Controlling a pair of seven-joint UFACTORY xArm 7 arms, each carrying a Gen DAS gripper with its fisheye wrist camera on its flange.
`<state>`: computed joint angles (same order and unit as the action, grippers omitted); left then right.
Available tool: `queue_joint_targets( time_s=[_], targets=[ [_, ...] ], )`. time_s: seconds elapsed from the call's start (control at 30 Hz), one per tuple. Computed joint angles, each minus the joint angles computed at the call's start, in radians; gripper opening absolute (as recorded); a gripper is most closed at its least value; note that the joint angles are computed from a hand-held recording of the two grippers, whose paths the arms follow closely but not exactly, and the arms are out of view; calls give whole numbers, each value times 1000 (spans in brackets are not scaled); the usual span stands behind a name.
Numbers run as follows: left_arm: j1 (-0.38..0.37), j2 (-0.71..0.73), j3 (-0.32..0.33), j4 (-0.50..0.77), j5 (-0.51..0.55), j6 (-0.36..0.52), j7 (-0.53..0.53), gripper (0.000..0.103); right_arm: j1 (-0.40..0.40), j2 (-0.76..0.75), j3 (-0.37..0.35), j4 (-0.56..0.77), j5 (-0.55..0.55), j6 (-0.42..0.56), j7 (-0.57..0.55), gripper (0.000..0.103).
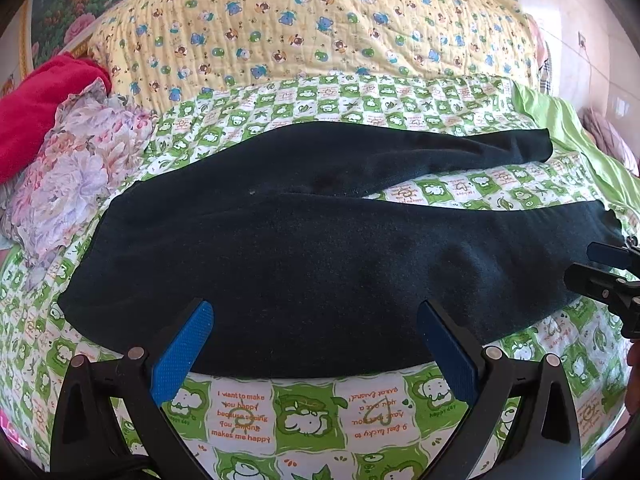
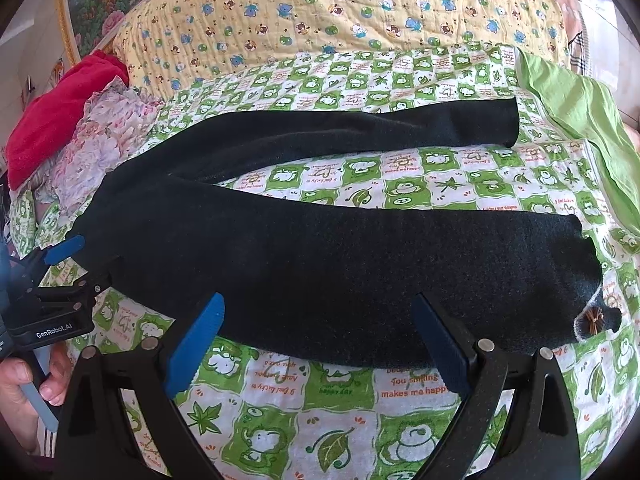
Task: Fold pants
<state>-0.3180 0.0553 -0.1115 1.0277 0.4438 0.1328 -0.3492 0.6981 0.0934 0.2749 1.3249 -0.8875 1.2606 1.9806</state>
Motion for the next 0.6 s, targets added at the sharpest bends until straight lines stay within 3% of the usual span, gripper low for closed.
queue_joint_targets(
  time_s=[0.6],
  targets=[
    [2,6,-8,2,-86,8,80,102,-3,-1,-1,-4,1,-12,11,95]
  ],
)
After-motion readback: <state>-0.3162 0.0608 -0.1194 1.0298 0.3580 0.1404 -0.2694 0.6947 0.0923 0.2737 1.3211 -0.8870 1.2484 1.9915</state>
